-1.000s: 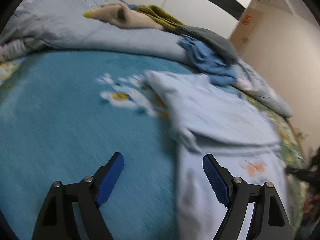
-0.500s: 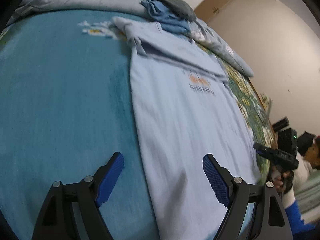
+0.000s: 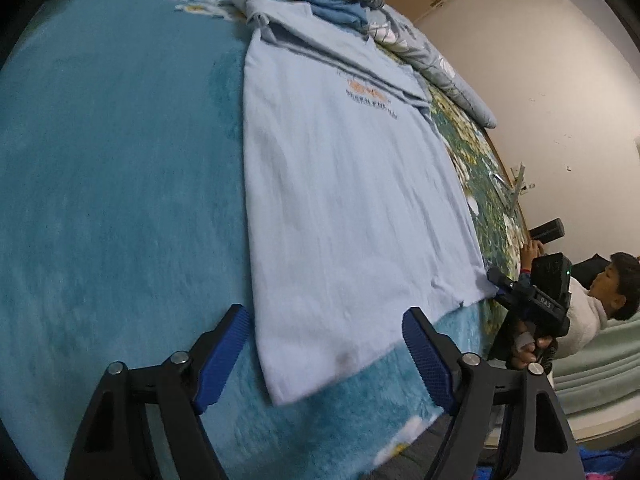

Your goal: Fold clothes

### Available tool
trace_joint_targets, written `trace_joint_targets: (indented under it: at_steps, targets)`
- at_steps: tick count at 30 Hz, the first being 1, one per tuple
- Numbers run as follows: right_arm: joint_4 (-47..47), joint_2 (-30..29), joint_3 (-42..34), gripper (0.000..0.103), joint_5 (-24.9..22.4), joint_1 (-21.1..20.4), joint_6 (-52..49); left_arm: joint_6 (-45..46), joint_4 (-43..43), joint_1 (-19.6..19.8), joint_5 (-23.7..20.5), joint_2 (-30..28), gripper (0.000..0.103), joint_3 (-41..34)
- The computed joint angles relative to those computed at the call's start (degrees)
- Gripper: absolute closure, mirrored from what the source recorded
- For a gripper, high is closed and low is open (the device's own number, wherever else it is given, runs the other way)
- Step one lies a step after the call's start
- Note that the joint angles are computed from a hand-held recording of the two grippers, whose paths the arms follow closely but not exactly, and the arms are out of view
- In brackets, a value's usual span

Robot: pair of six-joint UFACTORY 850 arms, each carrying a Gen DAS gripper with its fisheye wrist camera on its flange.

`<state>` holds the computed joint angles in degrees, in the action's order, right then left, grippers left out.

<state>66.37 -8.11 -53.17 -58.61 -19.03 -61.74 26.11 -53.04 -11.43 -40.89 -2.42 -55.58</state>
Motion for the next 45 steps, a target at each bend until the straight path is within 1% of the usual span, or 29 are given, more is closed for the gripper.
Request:
trace_joint_targets:
  at_steps: [1,4,5,6,8,10,11,12,13,15,16,17,18,21,25,28,31,32,35,36,39,41,43,45]
  targets:
    - [-0.20,0.44,0.28,0.073,0.35,-0.15,-0.16,-0.99,0.57,-0.17,-0.40,0.07,0.028,0.12]
    - [0.51,1.59,1.13,0.073,1.96,-1.47,-0.46,-2.05,1.15,-0.39,0.47,0.91,0.037,1.02]
    - [1.31,1.36,1.18,0.073,1.48,-2.24,-0.18,-2.06,0.30,-0.20,0.59,1.07,0.038,1.34]
    - [2.11,1.01,1.22,0.073,0.91,-2.70,0.26,-2.11,-0.43,-0.04,0.73,0.97,0.041,1.45]
    - [2.67,0.73,1.37,0.073,0.48,-2.62,0.62,-1.85,-2.44,0.52,0.83,1.12,0.046,2.11]
    - [2.39,0.78,1.49,0.073,0.66,-2.01,0.60,-0.90,-5.02,1.21,0.60,1.32,0.049,2.80]
    - [2.35,0.83,1.53,0.073,0.61,-1.66,0.48,-0.57,-6.33,1.61,0.46,1.48,0.052,3.22]
    - [2.24,0.92,1.59,0.073,0.62,-1.35,0.41,0.13,-7.97,2.08,0.16,1.58,0.060,3.71]
    - [1.81,1.12,1.70,0.078,0.86,-1.21,0.55,0.41,-8.74,2.43,-0.08,1.66,0.072,4.02]
    - [0.94,1.53,1.93,0.088,1.32,-0.94,0.86,0.18,-9.00,2.69,-0.24,1.60,0.085,4.41]
    - [0.50,1.74,2.04,0.094,1.55,-0.80,1.02,0.06,-8.80,2.67,0.11,1.75,0.091,4.64]
    - [0.05,1.94,2.16,0.094,1.78,-0.66,1.18,0.11,-8.89,2.76,0.12,1.87,0.091,4.83]
    - [-0.14,2.18,2.32,0.094,2.00,-0.68,1.30,0.46,-9.34,2.92,0.01,2.08,0.095,5.16]
    - [1.79,2.65,2.86,0.095,1.95,-1.80,1.66,2.03,-10.86,3.15,-0.45,2.24,0.098,5.56]
    - [3.86,3.34,2.09,0.096,0.16,-1.61,0.50,7.68,-16.34,4.12,-2.17,2.72,0.099,5.17]
    - [7.06,3.53,0.42,0.096,-1.93,-1.70,-1.61,11.86,-19.05,5.15,-1.79,3.30,0.099,3.57]
    - [9.00,2.31,-3.39,0.096,-1.01,-0.36,-1.91,17.08,-22.45,6.57,-1.33,2.56,0.099,0.64]
    - [9.48,1.56,-5.01,0.096,-0.58,0.20,-1.84,18.20,-22.80,6.74,-0.35,1.88,0.099,-0.97]
    - [10.52,-1.53,-10.94,0.096,1.34,2.12,-0.98,22.94,-25.58,7.36,0.88,-1.50,0.099,-6.36]
    - [10.63,-2.99,-13.43,0.096,2.26,2.86,-0.28,23.74,-25.78,7.24,1.96,-2.95,0.099,-8.43]
    - [9.90,-8.02,-21.30,0.096,5.10,5.04,3.02,25.19,-25.69,6.93,5.13,-7.56,0.099,-14.86]
    - [7.89,-12.25,-27.93,0.096,7.59,6.77,6.72,26.25,-26.45,7.56,5.70,-11.37,0.099,-19.12]
    - [5.45,-16.65,-34.52,0.096,9.40,8.17,10.97,24.80,-26.12,8.03,6.48,-15.84,0.099,-24.08]
    - [1.66,-21.59,-41.80,0.096,11.21,9.77,16.70,21.25,-24.34,8.34,7.16,-20.83,0.099,-29.87]
